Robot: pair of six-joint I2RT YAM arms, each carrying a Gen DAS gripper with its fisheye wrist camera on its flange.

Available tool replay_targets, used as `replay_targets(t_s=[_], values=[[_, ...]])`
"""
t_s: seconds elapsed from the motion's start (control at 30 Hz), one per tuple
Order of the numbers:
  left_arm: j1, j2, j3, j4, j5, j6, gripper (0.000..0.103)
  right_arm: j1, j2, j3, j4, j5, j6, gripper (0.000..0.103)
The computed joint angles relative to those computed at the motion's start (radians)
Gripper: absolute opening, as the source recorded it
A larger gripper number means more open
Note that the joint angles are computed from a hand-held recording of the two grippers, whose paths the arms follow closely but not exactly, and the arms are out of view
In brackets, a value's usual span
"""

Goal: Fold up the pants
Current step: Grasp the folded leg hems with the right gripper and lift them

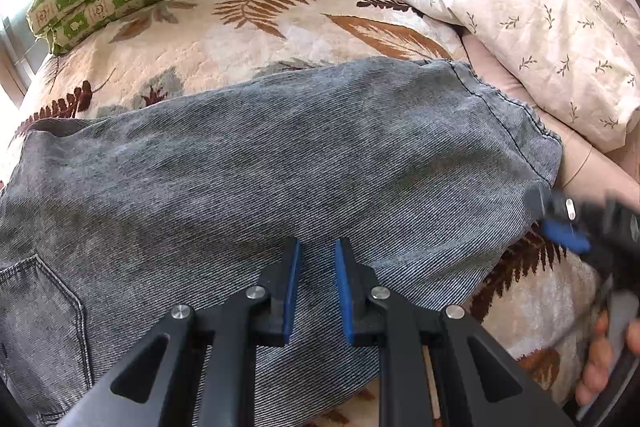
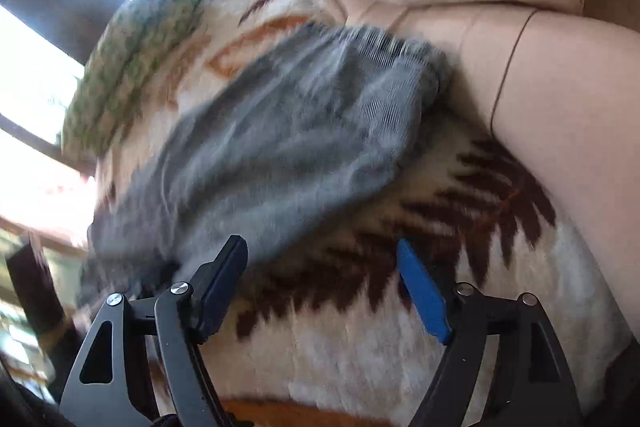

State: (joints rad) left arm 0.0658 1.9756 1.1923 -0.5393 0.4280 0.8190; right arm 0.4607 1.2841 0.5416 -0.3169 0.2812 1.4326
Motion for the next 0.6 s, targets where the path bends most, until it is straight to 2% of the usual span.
replay_targets(t_s=[0.07,0.13,0.23,0.27,0.3,0.43,0.5,0.53,0.6], values=[[0.002,0.001,0.001,-0.003,0.002,0.001,0.020,-0.040,0.026,-0.007,0.054,0.014,-0.028,0.078],[0.003,0.005,0.009,-0.012,0.003,0.003,0.020,-0.085,0.060,-0.008,0.110,0.008,-0.079,0.073],[0.008,0.008,0.024,-0.033,0.008,0.006,0.020,-0.101,0.067,0.003,0.100,0.010,-0.132,0.045],[0.009,0.004,0.025,-0.036,0.005,0.002,0.020,-0.107,0.057,-0.002,0.097,0.004,-0.144,0.032],[0.011,-0.007,0.019,-0.028,0.007,-0.006,0.020,-0.117,0.028,-0.018,0.105,-0.012,-0.153,0.028],[0.019,-0.019,0.023,-0.003,0.064,-0.048,0.020,-0.096,0.013,0.016,0.074,0.035,-0.219,0.024],[-0.028,0.042,0.045,-0.002,-0.045,-0.044,0.020,-0.089,0.043,0.038,0.065,0.045,-0.238,0.024],[-0.029,0.033,0.019,0.040,-0.038,-0.035,0.021,-0.092,0.048,0.038,0.070,0.039,-0.242,0.024],[-0.027,0.022,0.029,0.014,-0.036,-0.041,0.020,-0.088,0.047,0.049,0.060,0.047,-0.266,0.022]])
